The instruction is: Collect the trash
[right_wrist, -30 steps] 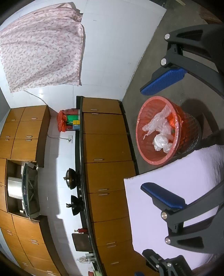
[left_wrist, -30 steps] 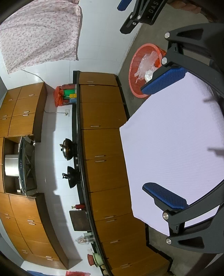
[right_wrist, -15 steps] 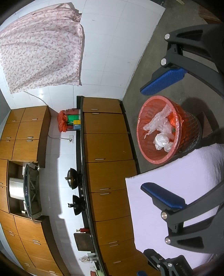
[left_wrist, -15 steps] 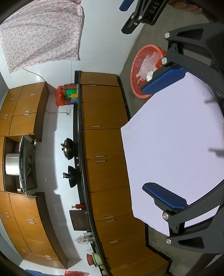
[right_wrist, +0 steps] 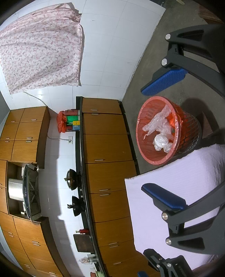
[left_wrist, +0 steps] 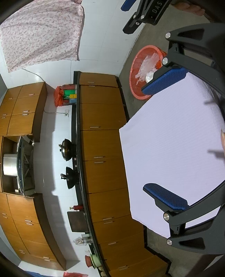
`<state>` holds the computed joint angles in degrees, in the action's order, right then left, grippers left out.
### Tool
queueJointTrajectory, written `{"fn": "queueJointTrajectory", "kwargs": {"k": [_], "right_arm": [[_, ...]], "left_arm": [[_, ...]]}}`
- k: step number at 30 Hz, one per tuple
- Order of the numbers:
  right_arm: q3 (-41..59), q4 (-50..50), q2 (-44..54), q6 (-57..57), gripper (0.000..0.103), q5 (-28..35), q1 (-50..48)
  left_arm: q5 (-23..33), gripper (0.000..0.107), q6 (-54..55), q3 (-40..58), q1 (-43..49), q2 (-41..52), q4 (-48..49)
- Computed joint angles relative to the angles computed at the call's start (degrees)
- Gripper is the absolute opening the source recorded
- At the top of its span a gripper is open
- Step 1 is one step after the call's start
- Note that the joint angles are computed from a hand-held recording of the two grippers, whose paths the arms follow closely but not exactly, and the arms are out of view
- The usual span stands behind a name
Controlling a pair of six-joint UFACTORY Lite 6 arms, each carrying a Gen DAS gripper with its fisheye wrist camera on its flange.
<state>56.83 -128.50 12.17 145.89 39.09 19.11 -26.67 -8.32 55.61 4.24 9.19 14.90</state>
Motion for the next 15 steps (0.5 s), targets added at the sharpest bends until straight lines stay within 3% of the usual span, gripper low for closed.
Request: {"fn": "queueJointTrajectory", "kwargs": {"k": [15], "right_arm": [[-0.02,0.30,-0.02,-0.07,0.099,-0.11,0.15]], "left_arm": [[0.06,0.101,0.28,-0.22,-0.24,-0.18,-0.44]]}}
